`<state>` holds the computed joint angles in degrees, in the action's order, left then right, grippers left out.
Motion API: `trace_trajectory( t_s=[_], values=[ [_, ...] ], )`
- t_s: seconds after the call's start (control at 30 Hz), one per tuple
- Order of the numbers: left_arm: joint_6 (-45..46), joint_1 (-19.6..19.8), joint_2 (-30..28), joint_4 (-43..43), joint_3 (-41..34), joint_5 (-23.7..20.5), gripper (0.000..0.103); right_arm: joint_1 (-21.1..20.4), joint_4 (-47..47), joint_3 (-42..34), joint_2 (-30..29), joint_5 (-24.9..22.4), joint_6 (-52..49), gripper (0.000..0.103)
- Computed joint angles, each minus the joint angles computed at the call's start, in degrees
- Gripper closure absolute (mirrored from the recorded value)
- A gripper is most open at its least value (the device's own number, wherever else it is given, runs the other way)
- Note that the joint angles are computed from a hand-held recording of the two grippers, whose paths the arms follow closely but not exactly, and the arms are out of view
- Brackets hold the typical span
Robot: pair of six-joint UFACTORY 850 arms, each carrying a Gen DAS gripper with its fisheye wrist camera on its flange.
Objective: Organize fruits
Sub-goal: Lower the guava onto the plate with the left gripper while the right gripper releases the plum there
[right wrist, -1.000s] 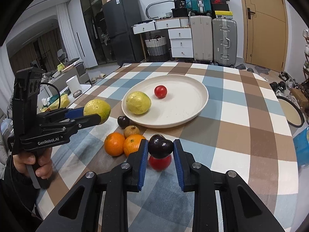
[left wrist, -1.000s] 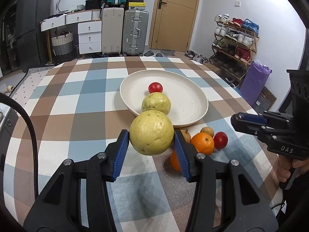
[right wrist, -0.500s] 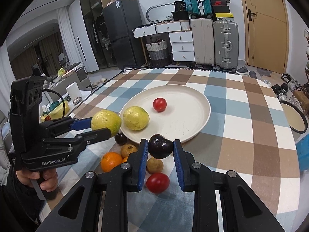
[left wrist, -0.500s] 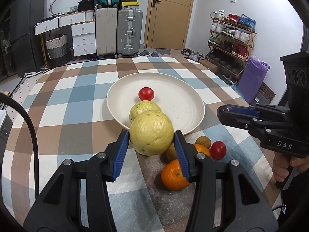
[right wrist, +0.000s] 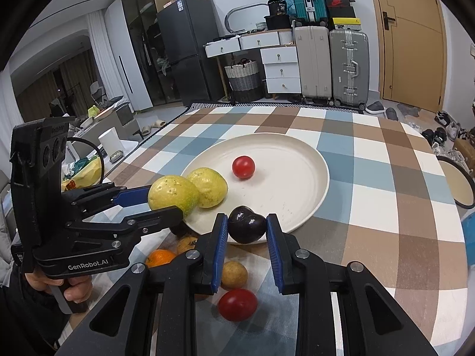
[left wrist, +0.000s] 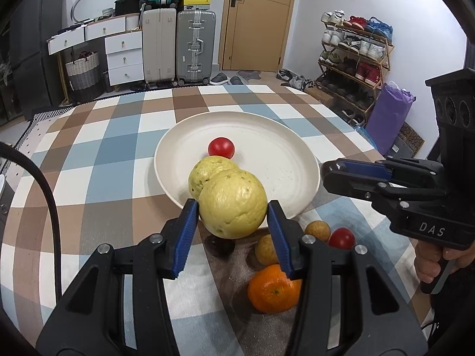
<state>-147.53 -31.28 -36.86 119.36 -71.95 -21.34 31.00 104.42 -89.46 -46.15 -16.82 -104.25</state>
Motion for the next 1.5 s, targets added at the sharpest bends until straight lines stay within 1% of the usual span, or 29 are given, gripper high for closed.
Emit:
trace_trajectory(
  t_s=[0.3, 0.63, 0.8, 0.9, 1.17, 1.3, 1.43, 1.5],
  values=[
    [4.6, 1.2, -1.8, -3.6, -2.7, 1.3, 0.058, -0.3, -6.4, -4.0, -2.8, 0.7, 7.4, 0.076],
    [3.5, 2.3, -3.8, -2.6, -5.0, 1.6, 0.058, -0.5, -14.8, -7.6, -5.1, 0.8, 16.6, 0.076],
    [5.2, 2.5, -4.9, -4.0, -6.4, 1.8, 0.058, -0.4, -20.2, -10.0, -6.7, 0.8, 22.6, 0.076],
    [6.5, 2.5, -5.3, -4.9, -7.0, 2.1, 0.058, -0.4, -21.3, -10.7, -7.3, 1.0, 23.6, 0.076],
    [4.3, 3.0, -6.2, -4.0, -7.6, 2.5, 0.058, -0.7, -21.4, -11.3, -8.0, 0.7, 25.0, 0.076],
    [2.2, 3.3, -6.1, -2.2, -7.3, 2.7, 0.058, -0.7, -18.7, -10.7, -7.6, 1.4, 22.3, 0.076],
    [4.3, 3.3, -6.3, -4.0, -7.5, 3.1, 0.058, -0.9, -15.8, -10.2, -7.3, 1.1, 19.9, 0.076],
    [2.3, 3.3, -6.1, -1.8, -7.1, 3.2, 0.058, -0.9, -15.3, -10.3, -7.5, 1.5, 19.7, 0.076]
  ],
)
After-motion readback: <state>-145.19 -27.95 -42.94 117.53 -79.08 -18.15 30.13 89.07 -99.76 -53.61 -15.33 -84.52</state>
